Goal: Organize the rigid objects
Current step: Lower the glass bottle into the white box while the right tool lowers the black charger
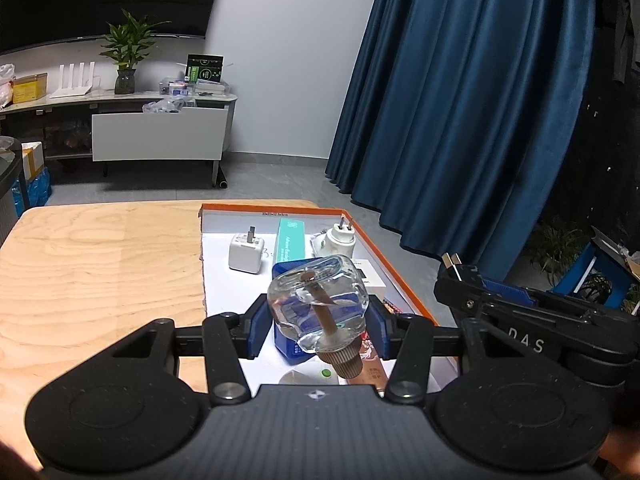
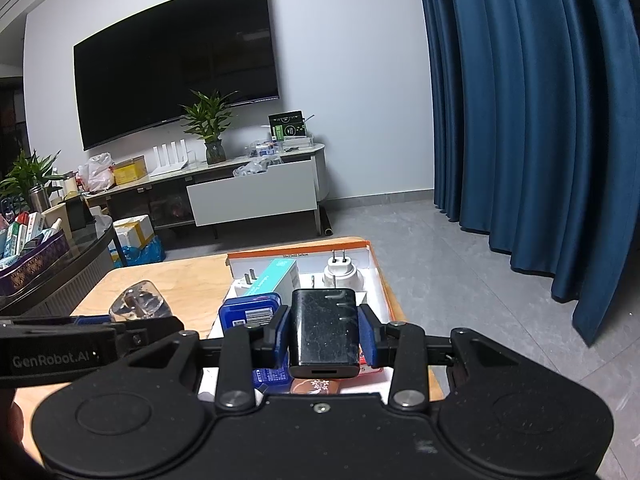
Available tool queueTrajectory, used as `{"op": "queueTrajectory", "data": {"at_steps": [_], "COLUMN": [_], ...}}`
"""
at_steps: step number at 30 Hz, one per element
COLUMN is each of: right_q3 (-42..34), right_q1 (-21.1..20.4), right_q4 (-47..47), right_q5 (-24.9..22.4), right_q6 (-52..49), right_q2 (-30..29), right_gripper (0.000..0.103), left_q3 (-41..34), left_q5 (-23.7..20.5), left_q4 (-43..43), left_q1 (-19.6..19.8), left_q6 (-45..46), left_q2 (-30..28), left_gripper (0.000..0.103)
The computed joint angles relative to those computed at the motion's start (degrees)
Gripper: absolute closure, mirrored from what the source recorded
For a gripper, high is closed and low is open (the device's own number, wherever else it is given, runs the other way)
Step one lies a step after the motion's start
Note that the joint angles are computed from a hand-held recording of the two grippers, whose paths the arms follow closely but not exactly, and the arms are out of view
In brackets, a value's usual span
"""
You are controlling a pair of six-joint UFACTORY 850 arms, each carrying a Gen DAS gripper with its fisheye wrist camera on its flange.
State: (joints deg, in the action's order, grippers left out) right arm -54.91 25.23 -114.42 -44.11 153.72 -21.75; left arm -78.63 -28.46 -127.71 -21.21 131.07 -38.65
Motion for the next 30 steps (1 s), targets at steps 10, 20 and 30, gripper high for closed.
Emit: {"op": "queueTrajectory", "data": {"at_steps": [10, 20, 30], "right_q3": [-0.33, -1.19, -2.20], "right_q1": [-0.49, -0.93, -1.77], "right_q4": [-0.10, -0.18, 0.15], "right_q5": [0.76, 1.58, 2.76], "right_q6": [0.06, -0.57, -1.67], "right_q2": [-0.43, -1.23, -2.30], "right_gripper": [0.059, 0.059, 0.059], "left_q3": [-1.22, -1.32, -1.80], "left_q5": [0.63, 0.86, 1.16], "left_q4": [2.11, 1.48, 2.67], "left_q1": [0.04, -0.07, -0.14], "left_q6": [-1.78, -1.21, -2.01], "left_q2": [-0.75, -1.07, -1.59], "left_gripper": [0.053, 0.053, 0.053]}}
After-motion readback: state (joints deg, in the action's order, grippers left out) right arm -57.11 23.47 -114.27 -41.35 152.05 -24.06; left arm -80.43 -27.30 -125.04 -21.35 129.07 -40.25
